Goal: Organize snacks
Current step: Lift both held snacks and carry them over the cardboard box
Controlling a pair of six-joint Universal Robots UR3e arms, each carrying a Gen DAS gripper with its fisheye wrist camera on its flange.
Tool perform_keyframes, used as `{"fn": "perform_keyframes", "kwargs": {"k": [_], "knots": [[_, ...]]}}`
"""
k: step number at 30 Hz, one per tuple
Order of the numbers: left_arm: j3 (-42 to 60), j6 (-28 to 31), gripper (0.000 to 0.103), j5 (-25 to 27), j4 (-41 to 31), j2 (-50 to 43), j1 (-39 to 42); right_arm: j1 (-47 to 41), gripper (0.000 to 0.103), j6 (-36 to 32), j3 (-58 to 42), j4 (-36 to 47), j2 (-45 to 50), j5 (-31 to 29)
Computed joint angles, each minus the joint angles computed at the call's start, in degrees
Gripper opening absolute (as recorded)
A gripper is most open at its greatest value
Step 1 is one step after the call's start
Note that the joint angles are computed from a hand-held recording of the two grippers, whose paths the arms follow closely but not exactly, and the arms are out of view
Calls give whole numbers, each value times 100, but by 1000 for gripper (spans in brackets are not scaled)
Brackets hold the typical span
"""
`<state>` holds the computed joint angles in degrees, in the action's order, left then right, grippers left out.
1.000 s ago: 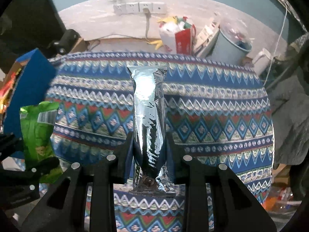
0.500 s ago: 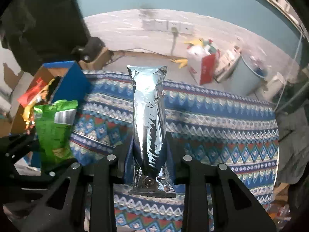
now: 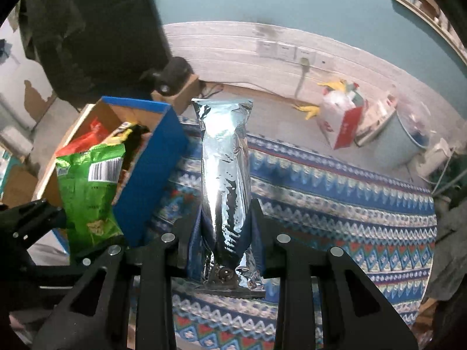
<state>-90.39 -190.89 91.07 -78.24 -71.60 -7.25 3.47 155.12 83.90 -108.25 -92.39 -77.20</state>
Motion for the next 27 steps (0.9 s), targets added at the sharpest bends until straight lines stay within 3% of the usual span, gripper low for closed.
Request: {"fn": "perform_keyframes", "kwargs": {"k": [13,19,27], "knots": [[-432,1363,49,-937,-803,1236,2346,1292,29,852,-1299,-12,1222,-201],[-507,2275,49,-1265,-1154,1376,3557,1732,29,1148,-1802,67,1770,-197],[-595,2881,50,-1468,-1270,1176,4340,2078,29,1469,-2469,254,2520,-88]]}}
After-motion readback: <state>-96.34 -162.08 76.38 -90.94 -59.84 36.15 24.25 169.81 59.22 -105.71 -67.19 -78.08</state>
